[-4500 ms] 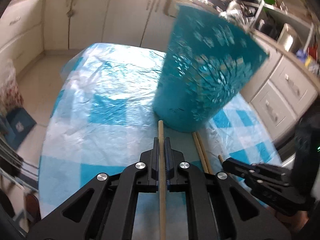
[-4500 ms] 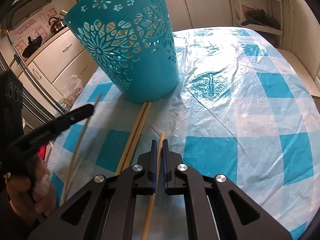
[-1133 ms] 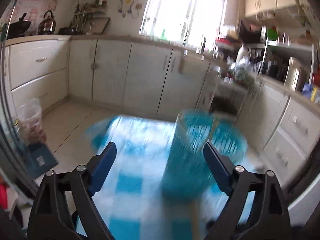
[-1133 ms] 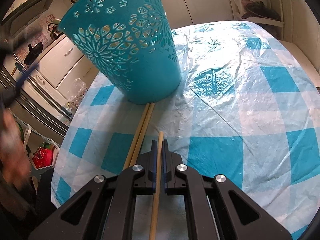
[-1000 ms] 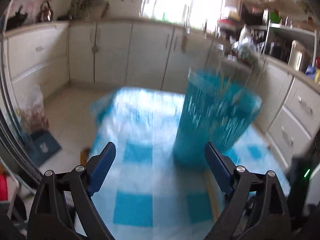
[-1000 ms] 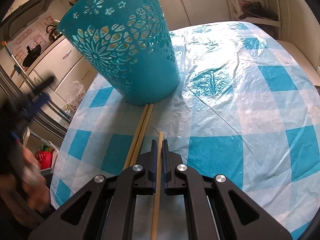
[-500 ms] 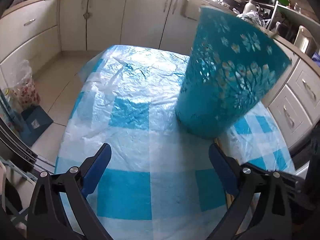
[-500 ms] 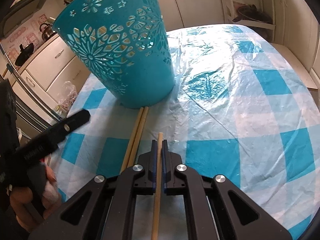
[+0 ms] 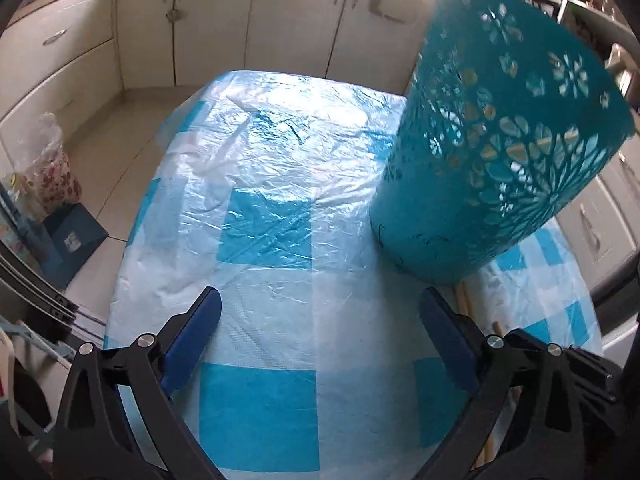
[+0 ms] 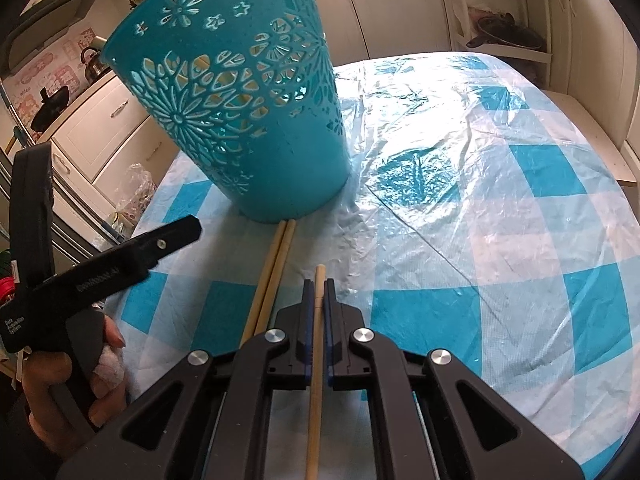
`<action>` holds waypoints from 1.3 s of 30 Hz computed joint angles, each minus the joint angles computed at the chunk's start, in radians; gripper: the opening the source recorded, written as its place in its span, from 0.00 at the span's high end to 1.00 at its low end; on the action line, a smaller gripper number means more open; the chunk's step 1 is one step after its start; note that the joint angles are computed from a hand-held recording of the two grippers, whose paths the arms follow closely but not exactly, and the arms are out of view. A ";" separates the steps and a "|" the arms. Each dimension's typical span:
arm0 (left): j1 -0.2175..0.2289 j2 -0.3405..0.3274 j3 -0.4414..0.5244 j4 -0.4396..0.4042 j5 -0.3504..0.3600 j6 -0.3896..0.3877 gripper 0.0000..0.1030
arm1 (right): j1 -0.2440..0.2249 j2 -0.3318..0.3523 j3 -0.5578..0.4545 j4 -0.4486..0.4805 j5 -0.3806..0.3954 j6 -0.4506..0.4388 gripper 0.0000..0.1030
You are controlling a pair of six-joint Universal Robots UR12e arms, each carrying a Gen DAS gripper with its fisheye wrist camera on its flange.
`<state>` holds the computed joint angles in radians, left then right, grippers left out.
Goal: Organize utensils
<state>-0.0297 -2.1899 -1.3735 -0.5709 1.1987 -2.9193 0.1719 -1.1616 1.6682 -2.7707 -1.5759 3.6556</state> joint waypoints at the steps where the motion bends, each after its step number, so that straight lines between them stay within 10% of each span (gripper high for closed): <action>1: -0.002 0.001 -0.001 0.000 0.005 0.008 0.08 | 0.002 -0.001 0.002 -0.002 -0.002 0.001 0.95; 39: -0.006 0.002 -0.002 0.004 0.032 0.017 0.08 | -0.032 -0.069 0.099 -0.150 0.057 0.081 0.95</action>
